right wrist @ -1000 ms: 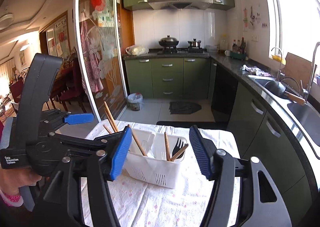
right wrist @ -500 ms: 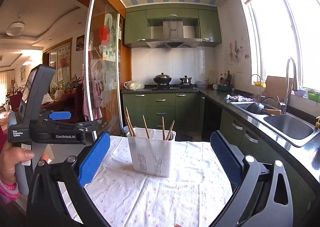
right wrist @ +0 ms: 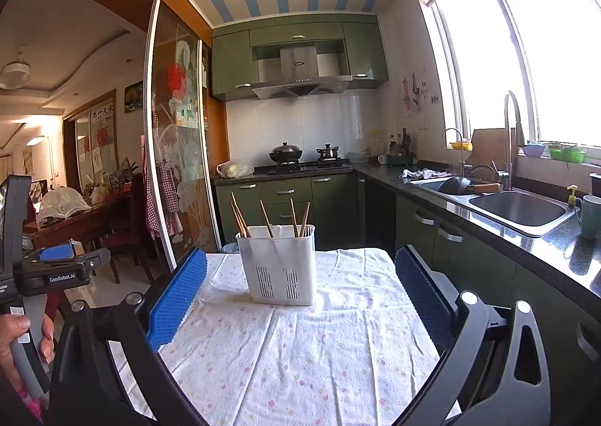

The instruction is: Organize utensils

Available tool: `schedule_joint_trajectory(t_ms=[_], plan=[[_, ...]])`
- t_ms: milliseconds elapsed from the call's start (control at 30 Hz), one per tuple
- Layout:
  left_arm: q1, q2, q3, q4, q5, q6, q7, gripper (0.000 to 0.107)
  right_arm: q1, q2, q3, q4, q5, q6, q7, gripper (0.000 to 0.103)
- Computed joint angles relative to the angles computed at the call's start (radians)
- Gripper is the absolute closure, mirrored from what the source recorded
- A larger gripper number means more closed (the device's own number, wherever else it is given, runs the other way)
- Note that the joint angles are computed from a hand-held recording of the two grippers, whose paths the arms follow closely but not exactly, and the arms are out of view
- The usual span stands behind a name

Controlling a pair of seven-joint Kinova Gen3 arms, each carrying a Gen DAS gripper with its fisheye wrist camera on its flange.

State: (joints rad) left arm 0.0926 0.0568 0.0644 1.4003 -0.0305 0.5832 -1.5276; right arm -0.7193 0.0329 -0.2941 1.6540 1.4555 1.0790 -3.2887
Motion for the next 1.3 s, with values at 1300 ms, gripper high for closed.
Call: schedule_joint_trajectory(t_ms=[1300], plan=[[0.013,-0.037,0.007,0.049,-0.105,-0.057,0.076,0.011,-0.065,0.054,0.028,-0.05,0.058,0.075,0.0,0.004]])
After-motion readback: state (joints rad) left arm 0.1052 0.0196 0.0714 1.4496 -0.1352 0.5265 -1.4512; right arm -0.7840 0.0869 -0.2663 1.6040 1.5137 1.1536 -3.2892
